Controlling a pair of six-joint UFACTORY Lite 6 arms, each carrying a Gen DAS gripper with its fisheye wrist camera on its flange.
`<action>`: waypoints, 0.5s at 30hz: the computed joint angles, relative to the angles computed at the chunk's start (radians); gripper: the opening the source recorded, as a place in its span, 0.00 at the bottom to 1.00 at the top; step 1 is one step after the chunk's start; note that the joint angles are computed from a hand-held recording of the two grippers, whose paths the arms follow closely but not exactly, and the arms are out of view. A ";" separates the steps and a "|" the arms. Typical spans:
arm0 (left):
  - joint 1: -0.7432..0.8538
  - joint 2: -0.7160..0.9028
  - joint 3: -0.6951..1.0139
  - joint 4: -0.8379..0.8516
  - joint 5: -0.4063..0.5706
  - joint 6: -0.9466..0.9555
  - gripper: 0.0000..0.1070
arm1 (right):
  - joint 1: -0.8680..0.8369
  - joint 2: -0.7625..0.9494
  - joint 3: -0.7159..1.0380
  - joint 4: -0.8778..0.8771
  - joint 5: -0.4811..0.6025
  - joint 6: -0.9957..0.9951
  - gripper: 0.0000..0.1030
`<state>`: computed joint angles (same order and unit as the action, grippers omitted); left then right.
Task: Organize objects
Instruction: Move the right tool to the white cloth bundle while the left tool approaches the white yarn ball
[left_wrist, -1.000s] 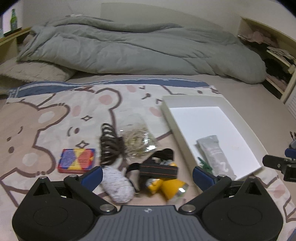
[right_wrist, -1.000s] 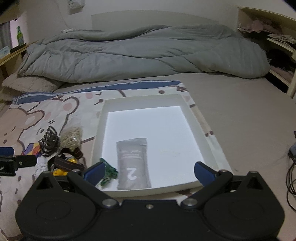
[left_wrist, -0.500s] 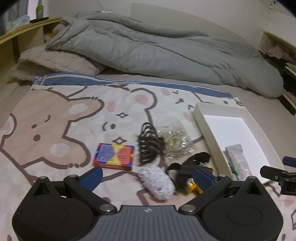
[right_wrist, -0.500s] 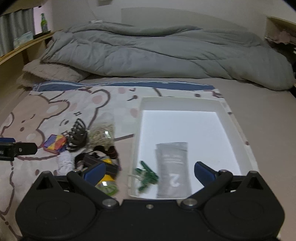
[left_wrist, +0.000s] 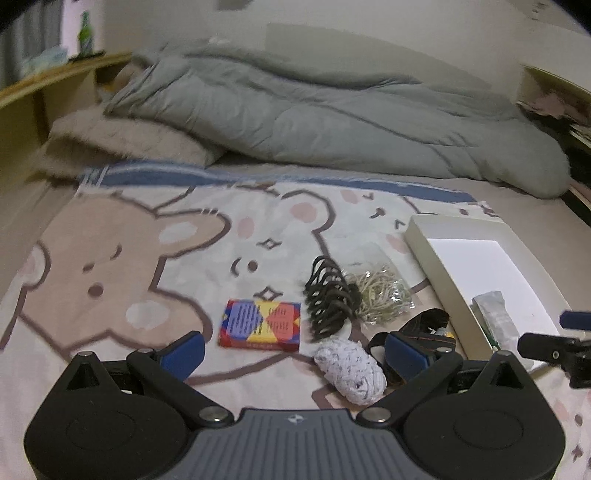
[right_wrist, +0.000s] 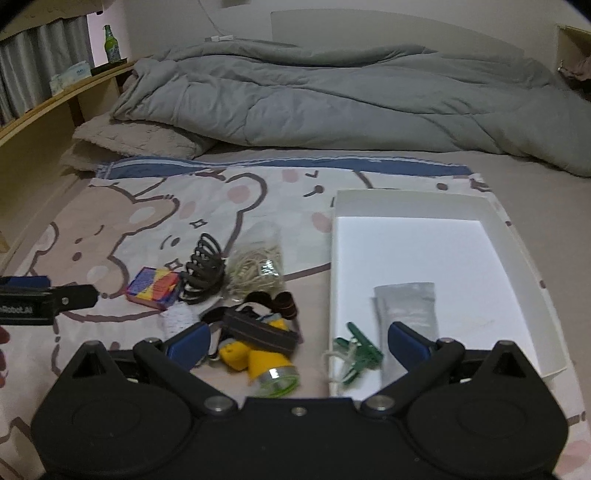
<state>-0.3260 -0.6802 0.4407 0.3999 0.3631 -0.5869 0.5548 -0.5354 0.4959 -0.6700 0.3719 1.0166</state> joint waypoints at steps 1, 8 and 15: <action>0.000 -0.002 -0.008 -0.003 -0.017 0.027 0.96 | 0.011 0.001 -0.002 -0.013 -0.004 0.022 1.00; -0.011 0.031 -0.063 -0.187 -0.135 0.377 0.96 | 0.085 -0.042 -0.057 -0.213 0.038 0.297 1.00; -0.100 0.142 -0.108 -0.015 -0.211 0.405 0.96 | 0.101 -0.071 -0.119 -0.177 0.038 0.246 1.00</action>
